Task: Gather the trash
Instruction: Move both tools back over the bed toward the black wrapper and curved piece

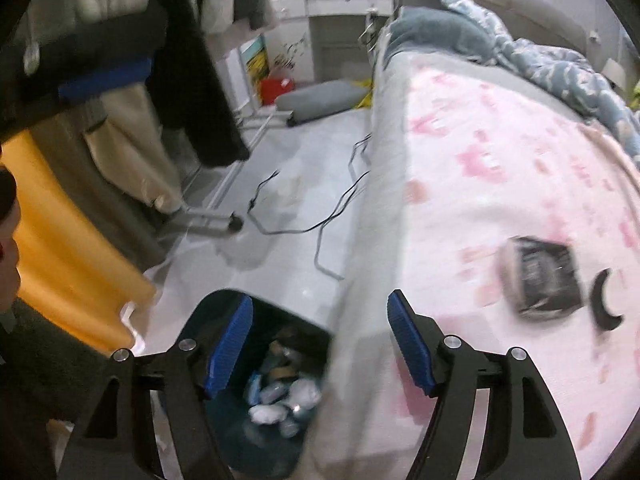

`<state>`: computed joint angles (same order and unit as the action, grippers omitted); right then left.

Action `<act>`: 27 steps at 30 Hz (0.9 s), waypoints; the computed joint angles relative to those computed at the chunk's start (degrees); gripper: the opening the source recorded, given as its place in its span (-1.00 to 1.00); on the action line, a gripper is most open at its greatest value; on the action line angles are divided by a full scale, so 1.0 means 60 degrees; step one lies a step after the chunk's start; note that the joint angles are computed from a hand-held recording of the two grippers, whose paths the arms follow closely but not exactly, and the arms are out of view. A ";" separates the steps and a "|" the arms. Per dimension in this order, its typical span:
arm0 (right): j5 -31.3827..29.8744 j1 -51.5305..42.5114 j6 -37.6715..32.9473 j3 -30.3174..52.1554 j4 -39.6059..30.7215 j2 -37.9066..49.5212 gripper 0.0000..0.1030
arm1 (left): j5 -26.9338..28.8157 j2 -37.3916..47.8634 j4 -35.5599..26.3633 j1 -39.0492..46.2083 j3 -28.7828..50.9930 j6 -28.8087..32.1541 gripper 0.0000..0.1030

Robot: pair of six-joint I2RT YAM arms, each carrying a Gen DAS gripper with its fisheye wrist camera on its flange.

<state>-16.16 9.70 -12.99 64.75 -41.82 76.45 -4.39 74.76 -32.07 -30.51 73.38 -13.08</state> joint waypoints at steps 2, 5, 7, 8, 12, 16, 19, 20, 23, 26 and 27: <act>-0.0132 -0.0364 -0.0231 0.0198 -0.0086 0.0037 0.38 | -0.0114 0.0359 0.0058 -0.0203 0.0240 0.0051 0.61; -0.0254 -0.0971 -0.0615 0.0427 -0.0050 0.0120 0.38 | -0.0168 0.0867 0.0052 -0.0405 0.0636 0.0041 0.67; -0.0448 -0.1479 -0.0857 0.0560 -0.0033 0.0177 0.38 | -0.0175 0.1124 0.0084 -0.0504 0.0848 0.0032 0.69; -0.0549 -0.1726 -0.0960 0.0617 -0.0023 0.0211 0.38 | -0.0163 0.1268 0.0106 -0.0561 0.0965 0.0034 0.71; -0.0842 -0.2538 -0.1311 0.0858 0.0051 0.0425 0.38 | -0.0081 0.1853 0.0244 -0.0837 0.1438 0.0153 0.78; -0.1138 -0.3363 -0.1663 0.1231 0.0088 0.0835 0.38 | -0.0186 0.2358 0.0443 -0.1146 0.1786 0.0383 0.80; -0.1309 -0.3947 -0.1948 0.1575 0.0060 0.1164 0.38 | -0.0237 0.2766 0.0509 -0.1300 0.2073 0.0497 0.81; -0.1334 -0.4043 -0.1971 0.1626 0.0075 0.1221 0.38 | -0.0260 0.2906 0.0512 -0.1335 0.2184 0.0521 0.81; -0.1509 -0.4529 -0.2094 0.1835 0.0116 0.1508 0.38 | -0.0327 0.3384 0.0477 -0.1425 0.2586 0.0563 0.82; -0.1538 -0.4871 -0.2323 0.1977 0.0129 0.1775 0.38 | -0.0352 0.3785 0.0435 -0.1486 0.2926 0.0617 0.83; -0.1540 -0.4948 -0.2386 0.2034 0.0095 0.1875 0.38 | -0.0350 0.3842 0.0428 -0.1488 0.2969 0.0635 0.83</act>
<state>-25.40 -19.99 -27.31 76.96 -41.25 87.70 -6.49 97.82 -29.50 -39.44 91.20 -9.27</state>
